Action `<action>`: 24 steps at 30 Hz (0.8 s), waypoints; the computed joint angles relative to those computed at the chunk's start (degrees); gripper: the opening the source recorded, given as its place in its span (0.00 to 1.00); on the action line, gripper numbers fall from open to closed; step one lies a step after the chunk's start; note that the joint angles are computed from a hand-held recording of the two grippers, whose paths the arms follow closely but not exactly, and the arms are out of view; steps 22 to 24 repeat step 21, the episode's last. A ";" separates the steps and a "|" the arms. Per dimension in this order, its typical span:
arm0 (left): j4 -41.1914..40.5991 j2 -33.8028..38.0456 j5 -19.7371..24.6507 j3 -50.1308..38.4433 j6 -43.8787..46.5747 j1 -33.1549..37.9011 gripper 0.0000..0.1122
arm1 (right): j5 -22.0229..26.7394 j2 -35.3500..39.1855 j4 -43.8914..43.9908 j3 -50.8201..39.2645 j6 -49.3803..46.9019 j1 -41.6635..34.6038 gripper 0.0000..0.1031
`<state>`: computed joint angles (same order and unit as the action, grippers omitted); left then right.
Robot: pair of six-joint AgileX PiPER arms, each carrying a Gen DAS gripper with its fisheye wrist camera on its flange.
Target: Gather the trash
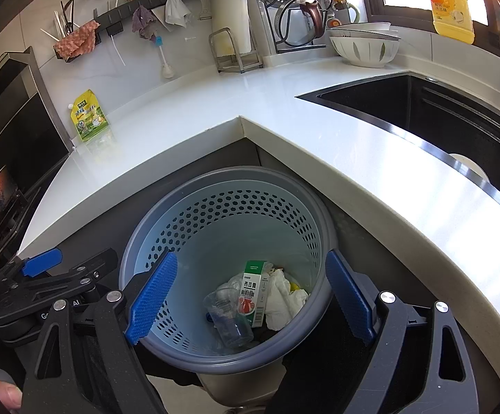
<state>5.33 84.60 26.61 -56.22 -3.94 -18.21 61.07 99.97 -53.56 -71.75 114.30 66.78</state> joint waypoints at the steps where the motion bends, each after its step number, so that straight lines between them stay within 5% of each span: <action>1: -0.11 0.02 0.07 -0.04 0.06 0.02 0.86 | 0.06 0.02 0.01 -0.10 -0.06 0.02 0.81; 24: -0.28 0.13 0.07 -0.04 0.12 0.07 0.86 | 0.01 0.08 0.08 -0.25 -0.22 0.02 0.81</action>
